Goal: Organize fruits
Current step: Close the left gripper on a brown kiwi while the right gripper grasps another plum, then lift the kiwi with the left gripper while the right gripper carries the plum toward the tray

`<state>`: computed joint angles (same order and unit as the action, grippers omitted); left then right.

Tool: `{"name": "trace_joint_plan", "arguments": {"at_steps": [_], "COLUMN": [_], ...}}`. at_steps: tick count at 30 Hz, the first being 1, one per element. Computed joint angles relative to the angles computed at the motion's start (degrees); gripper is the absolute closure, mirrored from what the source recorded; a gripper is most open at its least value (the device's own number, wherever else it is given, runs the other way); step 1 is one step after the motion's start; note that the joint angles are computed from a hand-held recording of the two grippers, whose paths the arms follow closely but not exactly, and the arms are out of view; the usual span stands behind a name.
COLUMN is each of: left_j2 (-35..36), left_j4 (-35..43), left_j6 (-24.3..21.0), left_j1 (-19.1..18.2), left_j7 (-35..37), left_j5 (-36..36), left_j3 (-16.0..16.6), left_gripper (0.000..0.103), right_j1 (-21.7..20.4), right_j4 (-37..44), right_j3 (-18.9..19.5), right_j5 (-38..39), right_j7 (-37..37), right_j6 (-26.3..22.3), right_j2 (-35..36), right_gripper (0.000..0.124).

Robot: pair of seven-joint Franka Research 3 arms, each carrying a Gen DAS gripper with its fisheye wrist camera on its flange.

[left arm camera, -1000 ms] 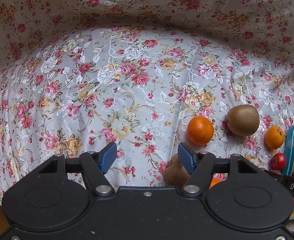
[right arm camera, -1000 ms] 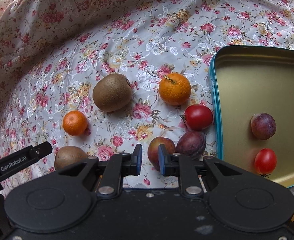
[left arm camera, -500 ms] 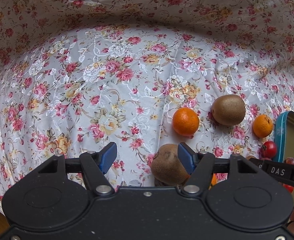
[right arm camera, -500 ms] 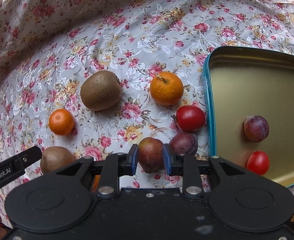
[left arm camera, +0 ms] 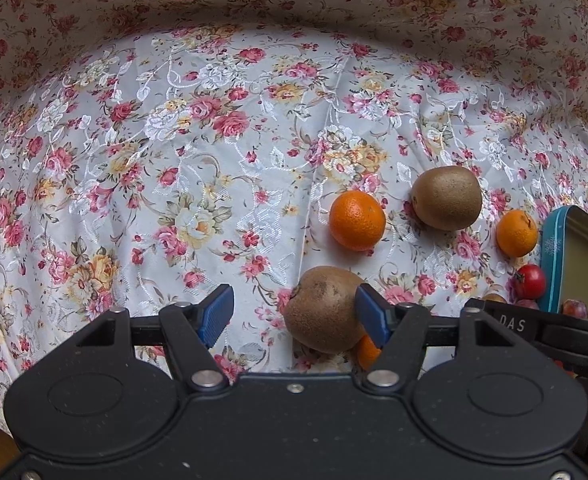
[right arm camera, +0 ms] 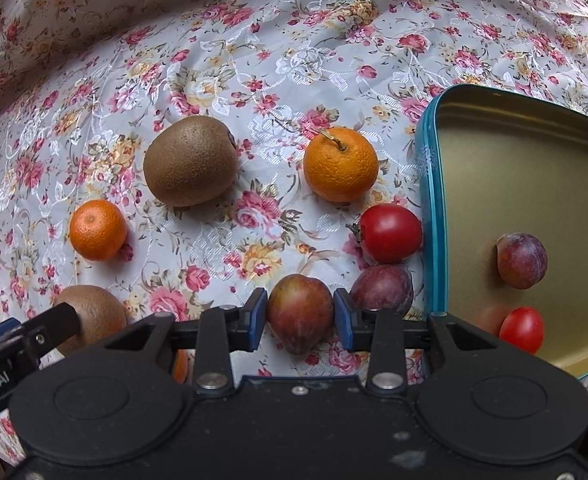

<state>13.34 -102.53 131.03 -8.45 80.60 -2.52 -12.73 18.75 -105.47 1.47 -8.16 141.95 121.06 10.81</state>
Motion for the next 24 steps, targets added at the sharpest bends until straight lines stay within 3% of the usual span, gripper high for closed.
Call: {"name": "trace_joint_plan", "arguments": {"at_steps": [7, 16, 19, 24], "left_j2": [1.2, 2.4, 2.6, 1.8], "left_j4": [0.3, 1.1, 1.4, 0.9], "left_j6": [-0.2, -1.4, -2.0, -1.1], "left_j1": [0.1, -0.3, 0.6, -0.7], "left_j7": [2.0, 0.4, 1.4, -1.8], "left_j5": [-2.4, -2.1, -5.1, -2.0], "left_j3": [-0.8, -0.7, -1.3, -0.5], "left_gripper": [0.033, 0.035, 0.044, 0.044], "right_j1": [-1.5, -1.8, -1.8, -1.6], "right_j4": [-4.7, -5.9, -5.9, -6.9], "right_j3": [0.0, 0.3, 0.4, 0.7], "right_j5": [4.5, 2.7, 2.5, 1.1], "right_j7": [0.8, 2.3, 2.1, 2.0], "right_j6": [7.2, 8.8, 9.0, 10.1], "right_j2": [-2.9, -3.9, -4.1, -5.3], "right_gripper": [0.087, 0.087, 0.087, 0.087]}}
